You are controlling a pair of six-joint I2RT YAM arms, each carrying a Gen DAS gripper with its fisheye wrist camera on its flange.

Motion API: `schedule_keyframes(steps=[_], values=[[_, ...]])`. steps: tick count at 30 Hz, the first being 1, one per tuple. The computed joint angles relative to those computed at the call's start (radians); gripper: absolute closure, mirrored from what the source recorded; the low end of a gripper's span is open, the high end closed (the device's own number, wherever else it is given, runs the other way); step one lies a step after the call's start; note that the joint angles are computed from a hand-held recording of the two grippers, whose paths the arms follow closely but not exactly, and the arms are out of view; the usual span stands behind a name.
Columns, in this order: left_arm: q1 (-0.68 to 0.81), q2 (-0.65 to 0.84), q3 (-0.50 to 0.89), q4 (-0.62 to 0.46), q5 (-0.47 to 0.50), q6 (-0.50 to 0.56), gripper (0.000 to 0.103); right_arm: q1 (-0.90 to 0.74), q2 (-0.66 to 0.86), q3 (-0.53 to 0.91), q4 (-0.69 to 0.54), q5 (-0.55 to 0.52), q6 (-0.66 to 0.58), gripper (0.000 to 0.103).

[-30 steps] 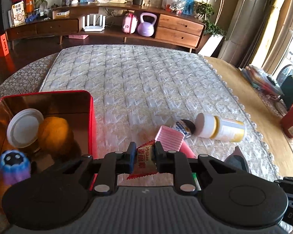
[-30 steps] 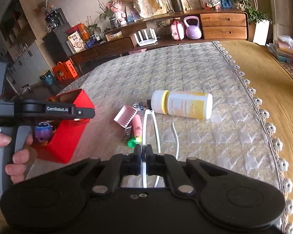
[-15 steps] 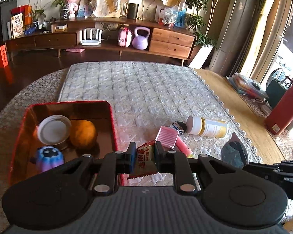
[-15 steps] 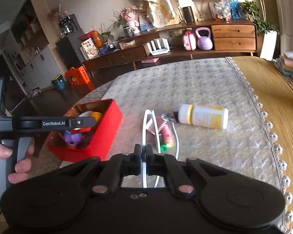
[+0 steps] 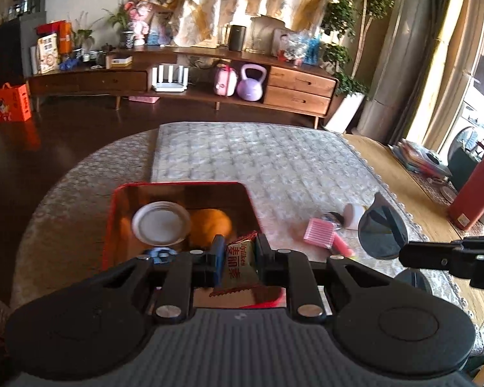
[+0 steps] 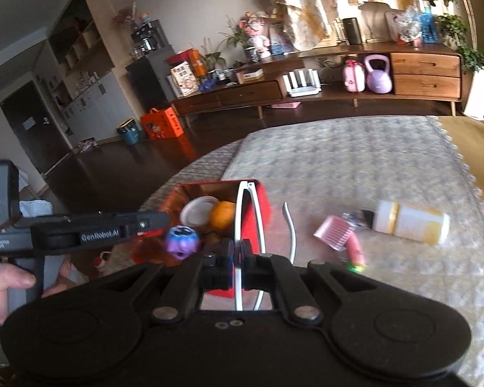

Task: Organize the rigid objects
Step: 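Carry the red candy packet over the red box with the left tool while the right tool carries the sunglasses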

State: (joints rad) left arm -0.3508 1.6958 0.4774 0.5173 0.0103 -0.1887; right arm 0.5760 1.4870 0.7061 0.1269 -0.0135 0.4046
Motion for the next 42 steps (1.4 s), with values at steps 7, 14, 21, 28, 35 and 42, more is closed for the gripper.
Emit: schedule_keyframes(steps=[7,14,21,28,35,42], values=[[0.143,0.025,-0.021,0.026,0.063,0.065,0.084,0.057,0.17,0.172,-0.006,0.021,0.033,0.099],[0.238,0.138,0.022,0.053,0.108,0.122,0.084,0.087,0.356,0.333,-0.012,0.025,0.06,0.099],[0.231,0.251,0.057,0.138,0.086,0.18,0.084,0.109,0.507,0.466,-0.027,0.052,0.039,0.099],[0.221,0.35,0.099,0.19,0.045,0.21,0.084,0.13,0.601,0.544,-0.066,0.069,0.021,0.099],[0.223,0.397,0.127,0.21,0.032,0.22,0.084,0.13,0.634,0.553,-0.082,0.067,0.018,0.099],[0.235,0.416,0.118,0.219,0.036,0.216,0.084,0.139,0.635,0.533,-0.078,0.076,0.045,0.088]])
